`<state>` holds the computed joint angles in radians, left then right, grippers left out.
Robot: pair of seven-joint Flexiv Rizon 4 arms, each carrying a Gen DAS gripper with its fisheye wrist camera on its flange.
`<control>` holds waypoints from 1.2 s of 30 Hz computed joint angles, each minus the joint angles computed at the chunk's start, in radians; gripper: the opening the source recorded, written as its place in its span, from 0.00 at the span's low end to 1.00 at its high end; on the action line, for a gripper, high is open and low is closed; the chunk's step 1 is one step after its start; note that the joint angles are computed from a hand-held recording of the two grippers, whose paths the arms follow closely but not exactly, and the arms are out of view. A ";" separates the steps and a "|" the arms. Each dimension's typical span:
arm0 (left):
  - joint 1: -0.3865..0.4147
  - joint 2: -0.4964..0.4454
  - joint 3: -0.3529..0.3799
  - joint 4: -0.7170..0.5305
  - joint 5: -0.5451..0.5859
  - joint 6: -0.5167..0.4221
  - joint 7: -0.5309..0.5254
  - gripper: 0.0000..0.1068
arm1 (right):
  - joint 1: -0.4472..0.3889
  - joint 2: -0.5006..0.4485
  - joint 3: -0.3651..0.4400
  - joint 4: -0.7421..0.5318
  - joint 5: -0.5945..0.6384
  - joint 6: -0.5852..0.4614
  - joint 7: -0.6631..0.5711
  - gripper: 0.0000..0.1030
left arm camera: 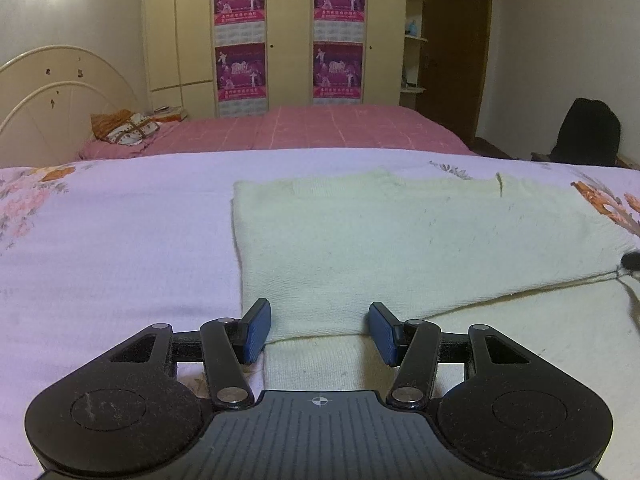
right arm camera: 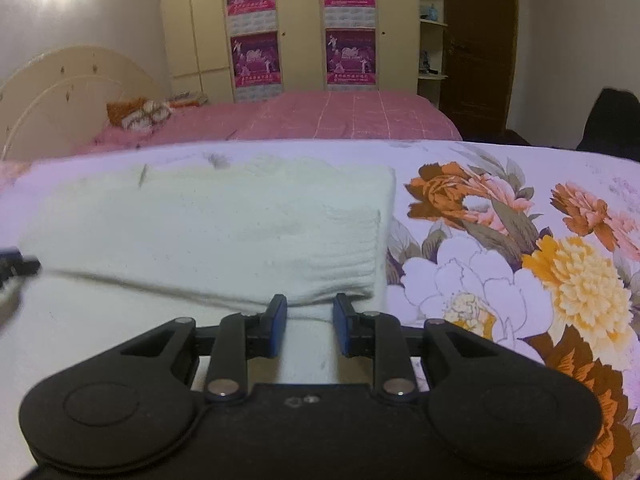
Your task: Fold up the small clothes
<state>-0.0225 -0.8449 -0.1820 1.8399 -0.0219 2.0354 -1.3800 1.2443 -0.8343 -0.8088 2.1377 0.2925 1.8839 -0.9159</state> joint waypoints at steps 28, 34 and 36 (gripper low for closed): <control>-0.018 -0.002 0.007 -0.011 -0.013 -0.007 0.011 0.53 | -0.074 0.027 0.091 -0.006 0.141 0.098 -0.024 0.09; -0.025 -0.003 0.014 -0.011 -0.018 -0.001 0.010 0.53 | -0.129 0.041 0.120 -0.029 0.129 0.098 -0.016 0.23; -0.025 -0.002 0.013 -0.009 -0.017 -0.002 0.010 0.53 | -0.150 0.047 0.133 -0.044 0.098 0.056 -0.031 0.22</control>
<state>-0.0473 -0.8465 -0.1688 1.8307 -0.0394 2.0330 -1.3698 1.0946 -0.7872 -0.6761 2.0938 0.3904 1.9399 -0.9473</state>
